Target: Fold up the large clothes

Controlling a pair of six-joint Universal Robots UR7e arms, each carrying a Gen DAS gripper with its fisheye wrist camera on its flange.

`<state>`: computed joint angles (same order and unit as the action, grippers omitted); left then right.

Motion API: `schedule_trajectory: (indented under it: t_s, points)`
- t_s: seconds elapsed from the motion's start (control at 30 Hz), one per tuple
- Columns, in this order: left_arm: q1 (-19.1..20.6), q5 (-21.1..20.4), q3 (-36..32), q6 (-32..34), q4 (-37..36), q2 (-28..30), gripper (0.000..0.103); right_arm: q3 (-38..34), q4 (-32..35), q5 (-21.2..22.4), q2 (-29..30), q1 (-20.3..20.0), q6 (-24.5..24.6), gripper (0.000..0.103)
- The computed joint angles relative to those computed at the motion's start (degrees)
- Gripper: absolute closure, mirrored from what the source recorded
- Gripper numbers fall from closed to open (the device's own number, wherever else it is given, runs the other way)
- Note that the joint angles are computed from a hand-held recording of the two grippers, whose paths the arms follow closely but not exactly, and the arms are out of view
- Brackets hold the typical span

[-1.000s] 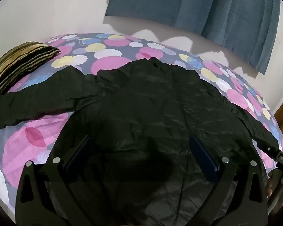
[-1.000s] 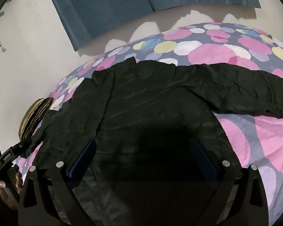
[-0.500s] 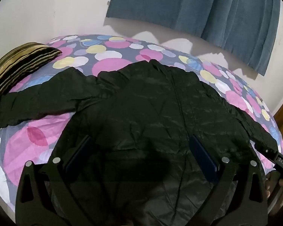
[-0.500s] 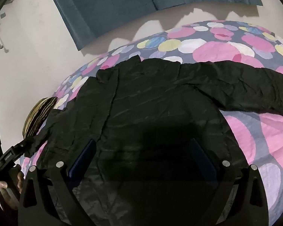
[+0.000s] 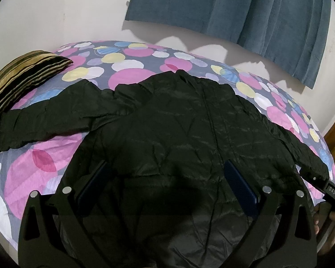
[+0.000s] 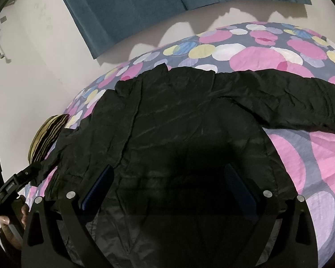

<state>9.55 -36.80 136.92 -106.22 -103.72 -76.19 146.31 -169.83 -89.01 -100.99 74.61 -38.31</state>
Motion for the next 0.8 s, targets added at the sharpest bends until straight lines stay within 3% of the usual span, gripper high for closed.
schedule_trajectory:
  t_s: [0.7, 0.8]
  points:
    - [-0.3, -0.3, -0.2, -1.0, 0.5, 0.1, 0.002, -0.5, 0.7, -0.1, 0.4, 0.1, -0.1, 0.004]
    - [-0.5, 0.0, -0.9, -4.5, 3.7, 0.5, 0.002, -0.8, 1.0, -0.1, 0.4, 0.1, -0.1, 0.004]
